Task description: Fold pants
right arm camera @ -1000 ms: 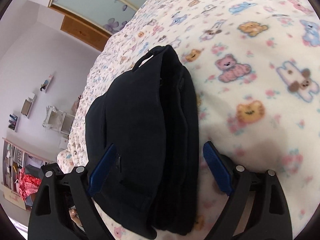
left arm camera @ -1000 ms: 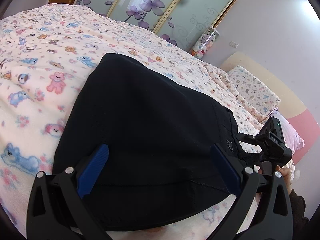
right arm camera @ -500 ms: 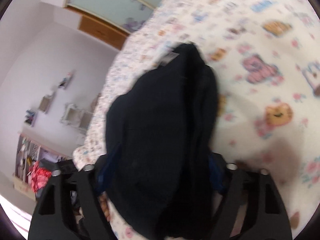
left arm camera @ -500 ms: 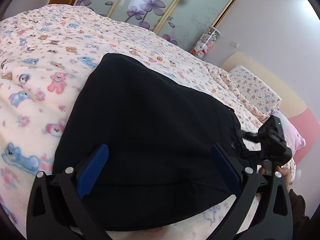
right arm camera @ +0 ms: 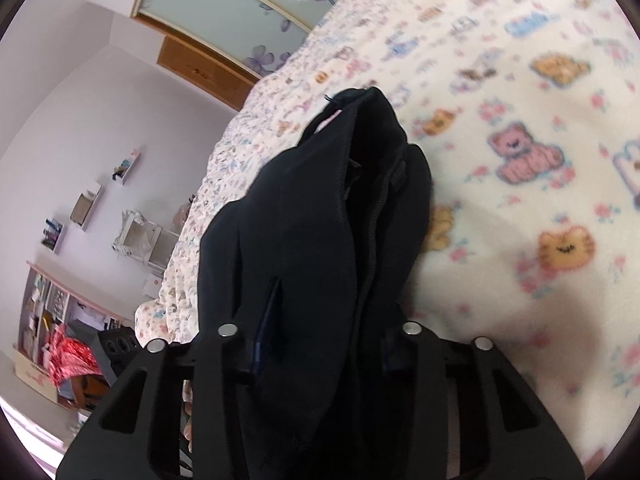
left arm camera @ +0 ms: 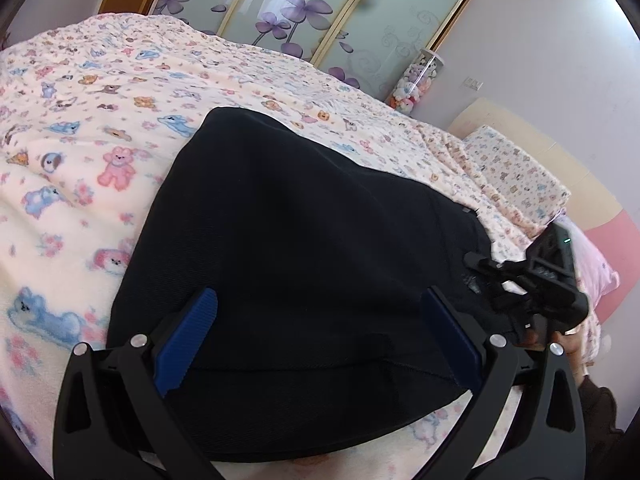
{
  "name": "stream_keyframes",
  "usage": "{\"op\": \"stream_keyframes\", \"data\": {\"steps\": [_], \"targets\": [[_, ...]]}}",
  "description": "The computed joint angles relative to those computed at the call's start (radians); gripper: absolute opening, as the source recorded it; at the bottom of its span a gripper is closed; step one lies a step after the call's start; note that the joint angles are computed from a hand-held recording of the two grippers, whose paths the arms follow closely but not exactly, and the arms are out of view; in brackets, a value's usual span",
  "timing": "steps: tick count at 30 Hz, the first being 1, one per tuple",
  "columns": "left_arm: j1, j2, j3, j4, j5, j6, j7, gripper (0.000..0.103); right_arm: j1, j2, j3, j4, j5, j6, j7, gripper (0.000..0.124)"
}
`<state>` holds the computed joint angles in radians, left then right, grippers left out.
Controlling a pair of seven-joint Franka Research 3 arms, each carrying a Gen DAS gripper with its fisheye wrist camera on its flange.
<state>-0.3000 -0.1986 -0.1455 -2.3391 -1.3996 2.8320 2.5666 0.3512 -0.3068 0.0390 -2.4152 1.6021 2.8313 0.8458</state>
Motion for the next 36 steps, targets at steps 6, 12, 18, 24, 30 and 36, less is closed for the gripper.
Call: {"op": "stream_keyframes", "data": {"steps": [6,12,18,24,30,36], "targets": [[-0.014,0.011,-0.017,-0.010,0.153,0.084,-0.125,0.101,0.041,-0.037,0.039,0.016,-0.041,0.097,-0.051,0.036],[-0.044,0.016,0.009,-0.013,0.177,0.104,-0.147,0.101,0.081,-0.042,0.046,0.035,-0.080,0.136,-0.068,0.036],[-0.059,-0.008,0.052,-0.008,0.021,0.064,-0.023,0.101,0.092,-0.037,0.027,0.029,-0.067,0.134,-0.059,0.035],[0.071,-0.018,0.103,0.040,0.003,-0.177,-0.133,0.101,0.101,-0.039,0.024,0.015,-0.084,0.146,-0.032,0.035],[0.183,0.054,0.118,0.127,0.086,-0.342,-0.289,0.101,0.102,-0.034,0.016,0.013,-0.066,0.141,-0.036,0.035],[0.273,0.220,0.084,0.332,0.364,-0.592,-0.493,0.101,0.085,-0.032,0.012,0.010,-0.016,0.109,-0.079,0.035]]}}
